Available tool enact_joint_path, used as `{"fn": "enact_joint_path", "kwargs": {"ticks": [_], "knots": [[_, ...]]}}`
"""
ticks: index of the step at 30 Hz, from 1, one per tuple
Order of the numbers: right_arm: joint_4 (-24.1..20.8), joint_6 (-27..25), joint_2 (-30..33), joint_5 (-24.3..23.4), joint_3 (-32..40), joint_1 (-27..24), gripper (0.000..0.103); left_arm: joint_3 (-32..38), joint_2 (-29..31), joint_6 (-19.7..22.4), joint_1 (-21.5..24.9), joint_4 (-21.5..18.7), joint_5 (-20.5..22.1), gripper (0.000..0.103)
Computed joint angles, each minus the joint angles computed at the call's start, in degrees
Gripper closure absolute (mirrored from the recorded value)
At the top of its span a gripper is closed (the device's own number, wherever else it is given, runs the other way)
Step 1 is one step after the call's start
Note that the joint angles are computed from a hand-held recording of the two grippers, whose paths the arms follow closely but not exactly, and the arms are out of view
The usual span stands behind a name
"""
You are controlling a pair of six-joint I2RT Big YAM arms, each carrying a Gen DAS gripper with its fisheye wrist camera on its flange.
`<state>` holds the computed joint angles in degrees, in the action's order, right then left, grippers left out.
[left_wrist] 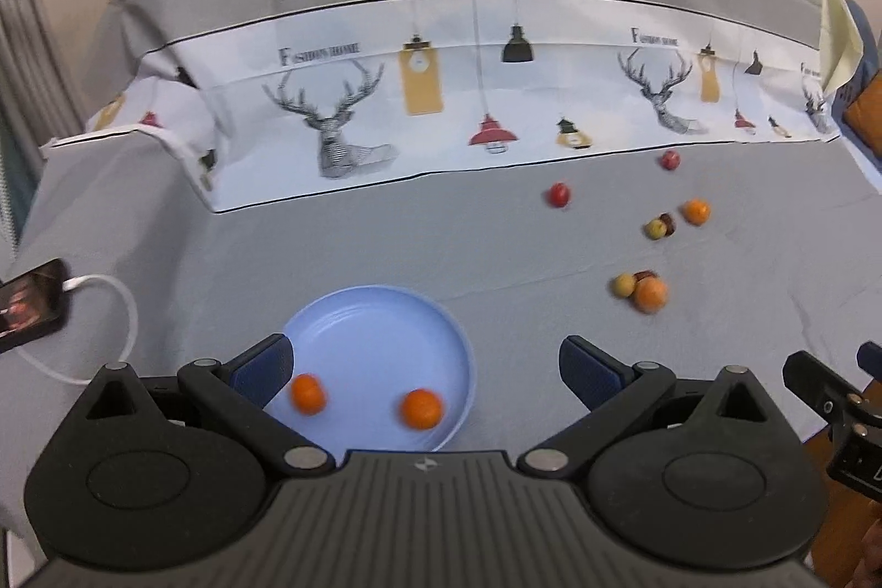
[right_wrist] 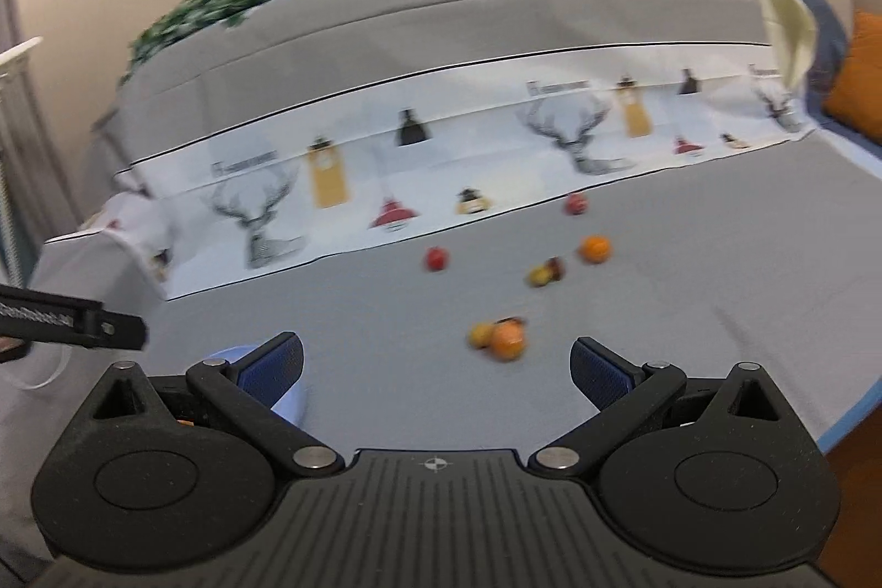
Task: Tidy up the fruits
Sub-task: 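Grasp the yellow fruit with the left tool while the right tool grasps an orange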
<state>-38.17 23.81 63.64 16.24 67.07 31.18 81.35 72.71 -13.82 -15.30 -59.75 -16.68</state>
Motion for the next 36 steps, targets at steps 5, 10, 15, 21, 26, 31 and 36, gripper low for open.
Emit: {"fn": "enact_joint_path", "kwargs": {"ticks": [5,10,15,21,26,31,36], "knots": [[0.49,0.07,0.88,-1.52,-0.75,-5.2,0.001,2.89,4.68,-0.16,-1.45,-0.03,0.0,0.0],[1.9,-1.07,2.75,-3.05,-1.18,-9.56,0.001,6.79,11.2,0.86,-2.42,0.98,-0.23,0.0],[4.65,-5.37,8.79,-4.4,0.05,-14.59,0.001,11.32,19.39,4.53,-3.21,4.35,0.35,0.0],[9.13,-8.51,19.67,-4.53,3.98,-18.97,0.001,21.66,32.39,6.91,-3.15,4.01,4.77,0.0],[13.06,-12.21,30.61,-4.28,10.77,-21.7,0.001,27.96,40.42,11.1,-2.82,3.58,8.3,0.0],[12.54,-15.13,40.93,-6.54,19.61,-23.53,0.001,28.9,44.32,17.57,-2.88,3.9,7.37,0.0],[12.4,-18.2,47.3,-7.41,25.61,-23.61,0.001,27.1,45.55,23.7,-3.19,7.47,6.54,0.0]]}}
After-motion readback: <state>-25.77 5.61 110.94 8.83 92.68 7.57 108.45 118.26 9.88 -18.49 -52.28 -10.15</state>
